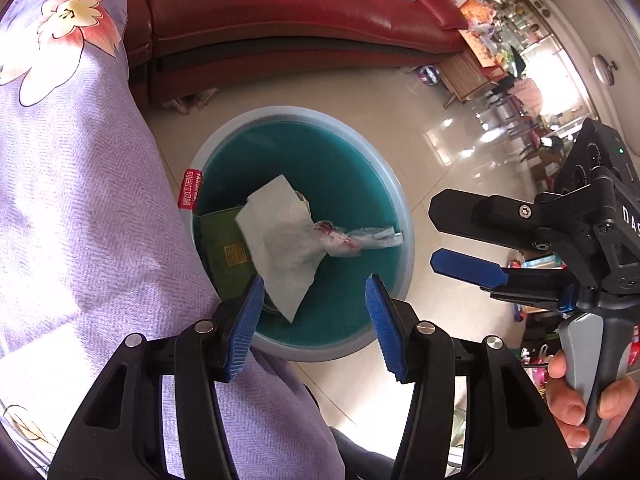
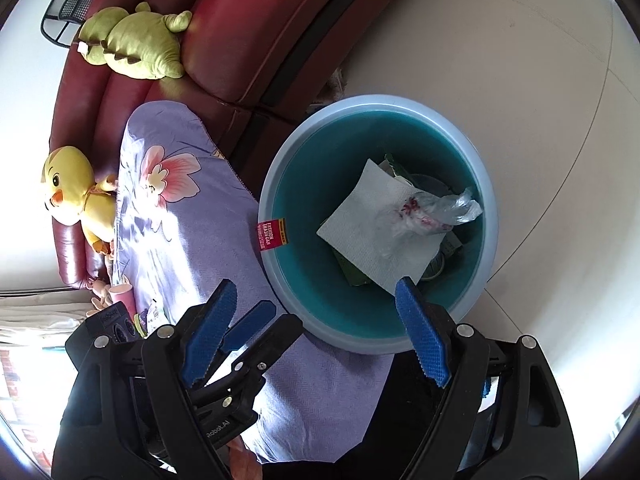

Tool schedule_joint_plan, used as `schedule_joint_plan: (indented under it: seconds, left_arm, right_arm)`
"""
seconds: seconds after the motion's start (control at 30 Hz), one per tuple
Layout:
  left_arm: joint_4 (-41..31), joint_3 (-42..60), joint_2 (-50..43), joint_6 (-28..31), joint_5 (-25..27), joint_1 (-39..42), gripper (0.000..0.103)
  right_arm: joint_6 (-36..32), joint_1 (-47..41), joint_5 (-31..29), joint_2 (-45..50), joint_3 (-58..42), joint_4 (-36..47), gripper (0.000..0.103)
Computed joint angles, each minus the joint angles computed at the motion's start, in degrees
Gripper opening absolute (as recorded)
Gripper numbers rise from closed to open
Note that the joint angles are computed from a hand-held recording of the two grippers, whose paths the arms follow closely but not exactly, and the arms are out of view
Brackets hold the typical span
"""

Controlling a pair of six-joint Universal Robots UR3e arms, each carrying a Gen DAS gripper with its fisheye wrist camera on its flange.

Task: Collect trash
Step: 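Move both tools back over the table toward the red snack bag, then grasp the red snack bag with the left tool while the right tool grasps the clear packet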

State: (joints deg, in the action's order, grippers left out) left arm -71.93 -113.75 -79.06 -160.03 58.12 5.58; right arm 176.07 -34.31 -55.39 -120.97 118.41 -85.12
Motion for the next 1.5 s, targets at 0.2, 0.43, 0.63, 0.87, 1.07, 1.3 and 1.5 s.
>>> schedule_joint_plan:
  seconds: [0.2,0.43,0.63,0.87,1.07,1.3,1.5]
  left_arm:
    - [-3.34,1.32,1.63,1.89,1.22,0.86,0.059]
    - [-11.97,-1.19,13.13,10.76,1.23,9.86,0.077]
    - [-31.23,1.00,24.18,27.57,0.23,29.01,0.080]
    - [-58.00,9.44,28.17,56.02,1.91,62.87,0.082]
    - [-61.32,15.15,20.34,67.07,4.36,82.08,0.084]
    - [-53.55,21.97,7.05,65.43,3.85,91.16,0.086]
    - [-44.47,26.64,-2.43,58.89,2.28,91.10,0.086]
  right_arm:
    - [1.52,1.92,-2.60,-0.25,-1.05,-1.34,0.078]
    - [6.21,9.41,-4.87,0.67,-3.25,-4.53,0.078]
    - [16.52,23.53,-7.19,6.99,-8.08,-12.81,0.078]
    - [29.77,43.78,-12.91,21.51,-20.14,-22.25,0.078]
    - [36.35,57.87,-17.52,36.76,-36.81,-23.15,0.078]
    - [38.81,66.54,-19.69,51.85,-55.17,-19.20,0.078]
    - [39.80,69.67,-20.69,63.41,-69.39,-15.01,0.078]
